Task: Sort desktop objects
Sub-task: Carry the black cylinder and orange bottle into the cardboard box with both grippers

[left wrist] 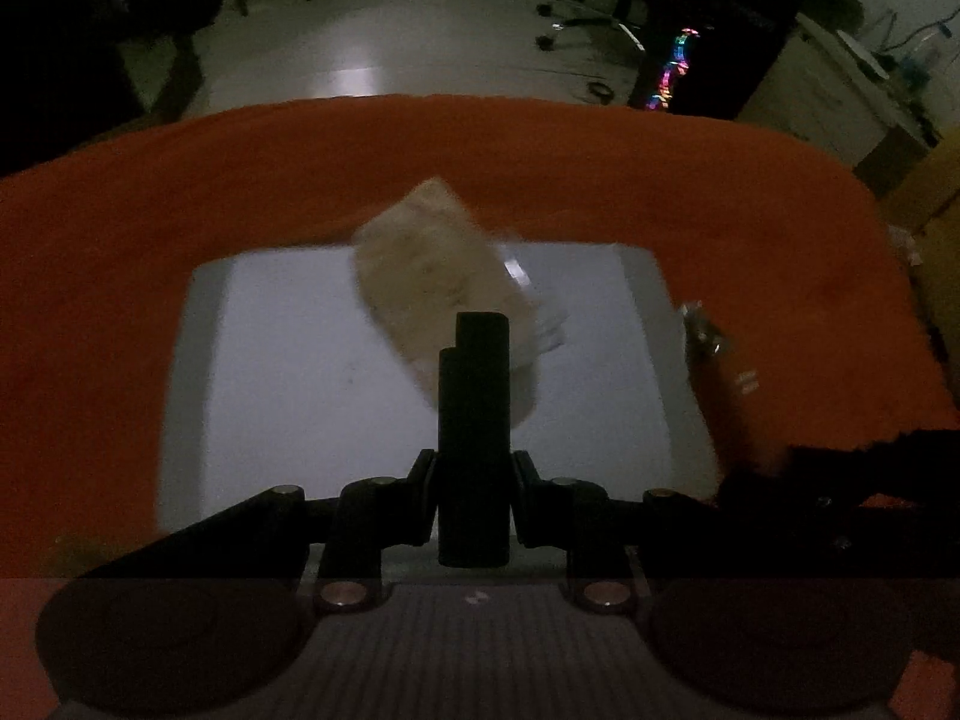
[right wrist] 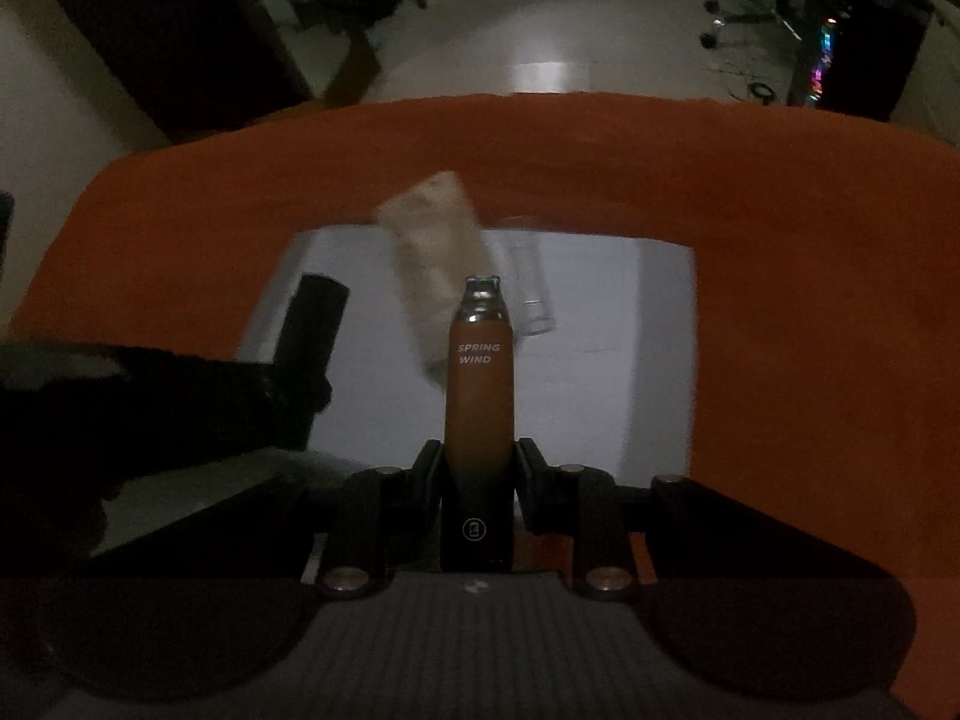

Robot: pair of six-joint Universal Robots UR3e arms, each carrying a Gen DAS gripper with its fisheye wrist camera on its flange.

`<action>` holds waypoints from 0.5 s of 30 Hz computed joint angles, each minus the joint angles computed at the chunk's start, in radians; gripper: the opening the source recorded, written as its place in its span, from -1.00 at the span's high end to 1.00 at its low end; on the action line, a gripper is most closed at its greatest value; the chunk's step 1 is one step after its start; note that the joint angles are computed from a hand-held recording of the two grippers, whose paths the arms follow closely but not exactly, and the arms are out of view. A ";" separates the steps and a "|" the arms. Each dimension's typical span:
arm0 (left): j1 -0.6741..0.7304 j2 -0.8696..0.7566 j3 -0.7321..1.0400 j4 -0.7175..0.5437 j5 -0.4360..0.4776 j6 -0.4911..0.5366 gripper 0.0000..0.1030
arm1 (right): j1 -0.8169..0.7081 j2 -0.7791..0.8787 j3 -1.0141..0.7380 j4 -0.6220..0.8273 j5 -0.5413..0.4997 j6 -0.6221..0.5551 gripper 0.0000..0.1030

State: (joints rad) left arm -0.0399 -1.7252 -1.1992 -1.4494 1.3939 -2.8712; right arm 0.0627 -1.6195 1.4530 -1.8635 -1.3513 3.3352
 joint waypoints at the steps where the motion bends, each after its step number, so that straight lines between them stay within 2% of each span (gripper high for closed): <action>1: 0.021 0.035 -0.030 -0.005 -0.005 0.018 0.60 | 0.030 0.003 -0.011 -0.001 -0.007 0.027 0.46; 8: 0.204 0.299 -0.276 -0.041 -0.074 0.187 0.60 | 0.241 0.018 0.041 -0.072 -0.090 0.242 0.46; 15: 0.405 0.536 -0.522 -0.086 -0.120 0.416 0.60 | 0.379 0.042 0.130 -0.162 -0.143 0.393 0.46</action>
State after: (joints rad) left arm 0.3652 -1.1896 -1.7215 -1.5353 1.2735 -2.4555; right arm 0.4417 -1.5776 1.5830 -2.0254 -1.4939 3.7285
